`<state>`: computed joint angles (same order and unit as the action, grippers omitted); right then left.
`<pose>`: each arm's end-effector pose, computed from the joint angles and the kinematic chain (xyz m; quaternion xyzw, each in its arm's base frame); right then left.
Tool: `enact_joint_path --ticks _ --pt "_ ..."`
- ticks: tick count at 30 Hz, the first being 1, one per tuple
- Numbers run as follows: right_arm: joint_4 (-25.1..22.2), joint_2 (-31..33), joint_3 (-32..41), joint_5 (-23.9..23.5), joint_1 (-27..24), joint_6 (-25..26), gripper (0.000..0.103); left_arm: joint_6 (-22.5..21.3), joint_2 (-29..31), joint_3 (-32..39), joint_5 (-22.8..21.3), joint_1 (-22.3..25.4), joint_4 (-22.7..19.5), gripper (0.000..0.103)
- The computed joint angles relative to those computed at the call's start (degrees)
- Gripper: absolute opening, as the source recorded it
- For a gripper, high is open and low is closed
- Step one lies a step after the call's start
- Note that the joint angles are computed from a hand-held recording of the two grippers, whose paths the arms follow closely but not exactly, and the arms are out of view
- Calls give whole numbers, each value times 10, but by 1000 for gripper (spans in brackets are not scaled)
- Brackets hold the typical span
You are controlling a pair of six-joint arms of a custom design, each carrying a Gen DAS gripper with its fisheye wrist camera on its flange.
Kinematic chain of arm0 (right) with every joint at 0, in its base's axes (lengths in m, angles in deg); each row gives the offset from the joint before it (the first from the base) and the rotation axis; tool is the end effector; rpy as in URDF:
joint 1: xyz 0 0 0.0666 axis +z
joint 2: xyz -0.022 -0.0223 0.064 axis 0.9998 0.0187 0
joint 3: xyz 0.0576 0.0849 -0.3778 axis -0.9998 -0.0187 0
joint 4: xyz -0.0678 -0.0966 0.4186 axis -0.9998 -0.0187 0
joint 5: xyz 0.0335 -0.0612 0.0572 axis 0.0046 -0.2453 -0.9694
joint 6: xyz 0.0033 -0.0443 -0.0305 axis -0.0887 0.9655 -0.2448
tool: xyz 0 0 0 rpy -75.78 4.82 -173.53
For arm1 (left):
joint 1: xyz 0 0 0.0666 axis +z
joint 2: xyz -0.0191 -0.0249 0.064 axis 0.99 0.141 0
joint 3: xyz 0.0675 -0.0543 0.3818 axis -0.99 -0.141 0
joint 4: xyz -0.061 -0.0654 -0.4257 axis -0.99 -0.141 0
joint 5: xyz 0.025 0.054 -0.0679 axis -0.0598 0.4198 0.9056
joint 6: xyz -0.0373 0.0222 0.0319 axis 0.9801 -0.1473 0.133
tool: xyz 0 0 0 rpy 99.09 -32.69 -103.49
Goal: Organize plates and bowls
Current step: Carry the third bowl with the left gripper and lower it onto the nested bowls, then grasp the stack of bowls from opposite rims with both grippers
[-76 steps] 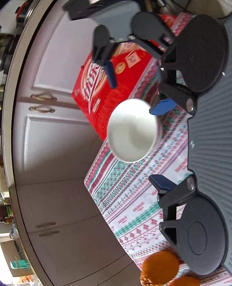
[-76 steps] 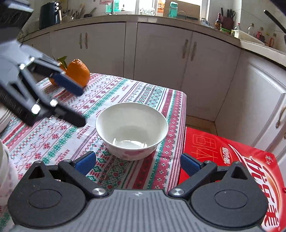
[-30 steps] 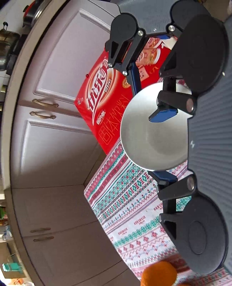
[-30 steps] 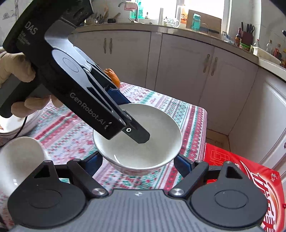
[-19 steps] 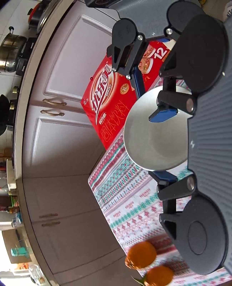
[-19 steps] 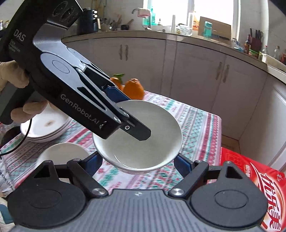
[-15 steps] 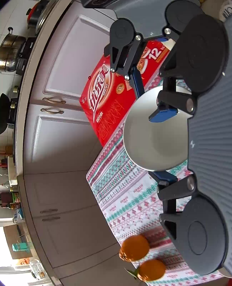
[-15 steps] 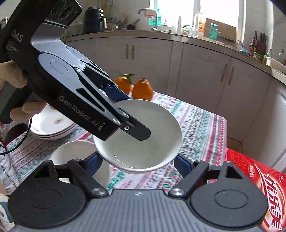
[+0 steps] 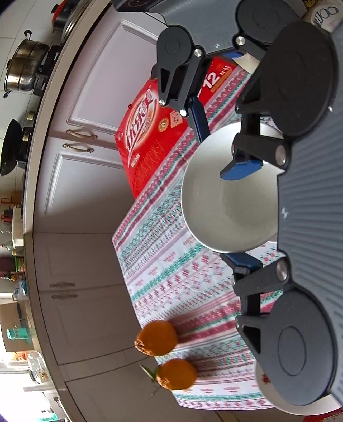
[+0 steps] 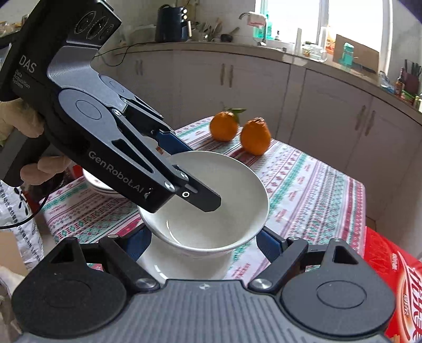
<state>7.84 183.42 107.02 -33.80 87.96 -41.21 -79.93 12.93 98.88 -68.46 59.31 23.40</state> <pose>0.6170 0.0109 0.4254 -0.4142 0.8058 0.1786 0.3838 0.6216 -0.2613 0.4362 0.1837 0.9070 -0.1031 0.3647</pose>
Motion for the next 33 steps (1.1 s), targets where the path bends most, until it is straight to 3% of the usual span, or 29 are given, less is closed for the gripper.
enact_joint_path --ticks 10,33 --pt "-10 -6 -16 28 19 14 90 18 -33 -67 33 16 40 56" --pt "-36 -6 -18 59 17 21 90 26 -24 -80 70 15 56 61"
